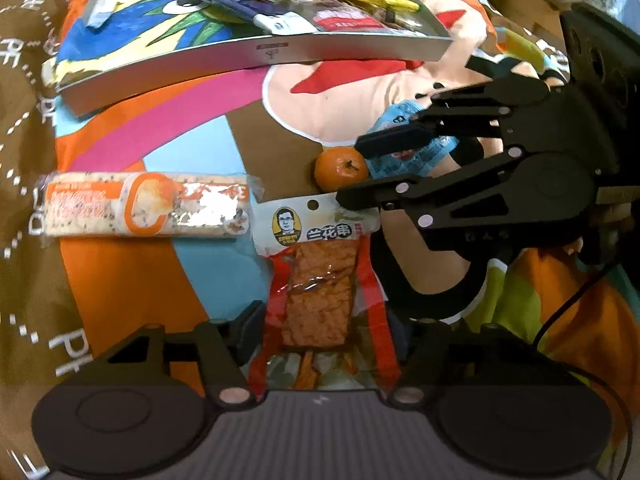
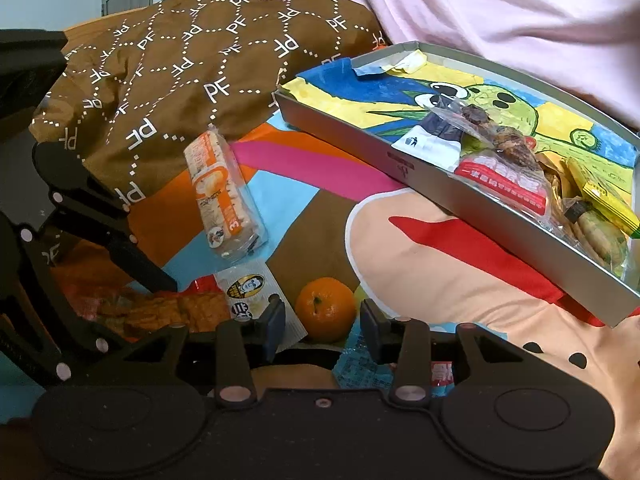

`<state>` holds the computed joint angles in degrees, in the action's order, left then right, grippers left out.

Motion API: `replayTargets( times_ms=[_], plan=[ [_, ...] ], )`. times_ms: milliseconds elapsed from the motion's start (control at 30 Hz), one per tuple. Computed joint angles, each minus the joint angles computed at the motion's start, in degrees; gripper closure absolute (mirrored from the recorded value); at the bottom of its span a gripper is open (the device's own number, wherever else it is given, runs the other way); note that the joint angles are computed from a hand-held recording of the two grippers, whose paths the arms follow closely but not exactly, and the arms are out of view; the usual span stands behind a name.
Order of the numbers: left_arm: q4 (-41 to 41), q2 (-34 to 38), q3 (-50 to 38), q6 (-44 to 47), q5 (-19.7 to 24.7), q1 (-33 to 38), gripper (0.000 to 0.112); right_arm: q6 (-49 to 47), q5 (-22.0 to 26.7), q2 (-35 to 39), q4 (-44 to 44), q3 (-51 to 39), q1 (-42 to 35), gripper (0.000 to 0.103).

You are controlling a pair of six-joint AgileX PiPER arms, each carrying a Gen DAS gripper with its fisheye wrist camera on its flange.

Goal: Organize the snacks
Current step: 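Close the left tool on the red tofu packet while the right tool lowers onto the tangerine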

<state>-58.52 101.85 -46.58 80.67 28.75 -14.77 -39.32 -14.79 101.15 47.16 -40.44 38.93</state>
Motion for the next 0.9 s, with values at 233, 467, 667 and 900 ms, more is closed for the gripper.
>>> replayTargets(
  times_ms=[233,467,667,900],
  plan=[
    [-5.3,-4.29,5.92,-2.23,-2.24,2.44,0.064,1.27,0.85,-0.91,-1.08,0.77,0.21,0.06],
    [-18.09,-10.4,14.67,0.39,-13.29,-1.7,0.063,1.4,-2.74,0.38,1.33,0.91,1.73,0.06],
    [-34.83,-10.44,15.93,8.7,-19.73,-6.98,0.062,0.78,-5.8,2.83,3.17,-0.27,2.81,0.06],
    [-24.17,-10.52,14.87,-6.53,-21.29,-8.37,0.063,-7.74,-4.67,5.14,12.92,-3.14,4.46,0.066]
  ],
)
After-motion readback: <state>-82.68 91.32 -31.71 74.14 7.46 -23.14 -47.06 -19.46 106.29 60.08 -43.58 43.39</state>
